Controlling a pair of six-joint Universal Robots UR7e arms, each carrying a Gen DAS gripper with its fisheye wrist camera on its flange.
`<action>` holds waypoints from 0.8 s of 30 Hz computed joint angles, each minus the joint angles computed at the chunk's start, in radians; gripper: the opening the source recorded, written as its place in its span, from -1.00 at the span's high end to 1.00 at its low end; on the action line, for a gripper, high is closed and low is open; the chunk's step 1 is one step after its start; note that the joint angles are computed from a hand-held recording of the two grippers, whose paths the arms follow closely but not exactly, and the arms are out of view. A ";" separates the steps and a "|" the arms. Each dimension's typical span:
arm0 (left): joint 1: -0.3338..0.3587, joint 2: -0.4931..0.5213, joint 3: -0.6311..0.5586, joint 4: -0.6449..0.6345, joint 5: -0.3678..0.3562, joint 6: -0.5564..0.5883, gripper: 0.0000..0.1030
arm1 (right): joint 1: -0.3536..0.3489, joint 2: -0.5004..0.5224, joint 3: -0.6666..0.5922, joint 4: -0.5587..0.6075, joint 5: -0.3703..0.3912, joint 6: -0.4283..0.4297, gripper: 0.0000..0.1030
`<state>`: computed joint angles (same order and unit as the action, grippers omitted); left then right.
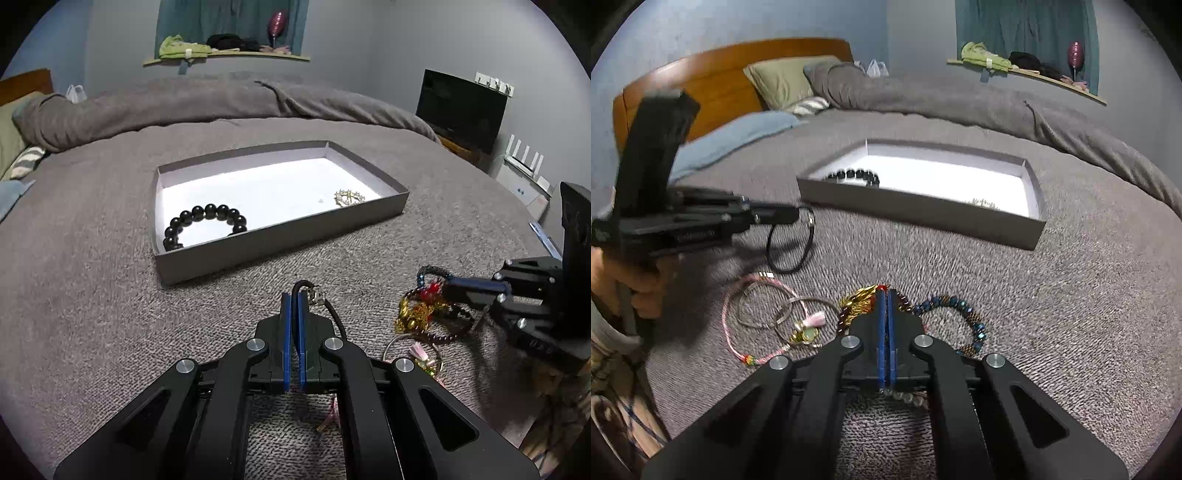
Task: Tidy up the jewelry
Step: 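Carry both items into the grey box and open both tools to release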
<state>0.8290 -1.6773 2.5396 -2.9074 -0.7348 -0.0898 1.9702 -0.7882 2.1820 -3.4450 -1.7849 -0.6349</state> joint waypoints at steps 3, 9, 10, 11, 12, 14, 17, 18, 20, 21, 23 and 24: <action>-0.010 -0.008 0.004 -0.008 -0.006 0.009 0.93 | -0.015 -0.043 0.017 0.006 0.091 0.022 0.99; -0.041 -0.023 0.013 -0.021 -0.014 0.022 0.93 | -0.023 -0.091 0.017 0.024 0.197 0.056 0.99; -0.046 -0.026 0.014 -0.023 -0.017 0.025 0.93 | -0.021 -0.093 0.014 0.022 0.199 0.058 0.99; -0.051 -0.029 0.015 -0.026 -0.019 0.029 0.93 | -0.020 -0.092 0.010 0.019 0.196 0.059 0.99; -0.056 -0.032 0.016 -0.027 -0.018 0.032 0.93 | -0.019 -0.091 0.004 0.019 0.195 0.062 0.99; -0.062 -0.035 0.015 -0.030 -0.016 0.036 0.93 | -0.022 -0.091 -0.002 0.020 0.193 0.066 0.99; -0.069 -0.040 0.013 -0.036 -0.012 0.042 0.93 | -0.023 -0.084 -0.022 0.022 0.181 0.074 0.99; -0.071 -0.041 0.013 -0.039 -0.010 0.043 0.93 | -0.024 -0.082 -0.026 0.019 0.179 0.075 0.99; -0.074 -0.044 0.013 -0.049 -0.003 0.046 0.93 | -0.024 -0.079 -0.037 0.017 0.172 0.079 0.99; -0.075 -0.045 0.012 -0.054 0.000 0.046 0.93 | -0.025 -0.076 -0.043 0.018 0.171 0.082 0.99; -0.079 -0.047 0.010 -0.056 0.006 0.046 0.93 | -0.026 -0.071 -0.051 0.013 0.165 0.087 0.99; -0.079 -0.046 0.009 -0.057 0.008 0.047 0.93 | -0.026 -0.069 -0.054 0.012 0.163 0.087 0.99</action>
<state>0.7503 -1.7238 2.5489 -2.9649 -0.7272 -0.0429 1.9440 -0.8572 2.1282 -3.4327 -1.6214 -0.5475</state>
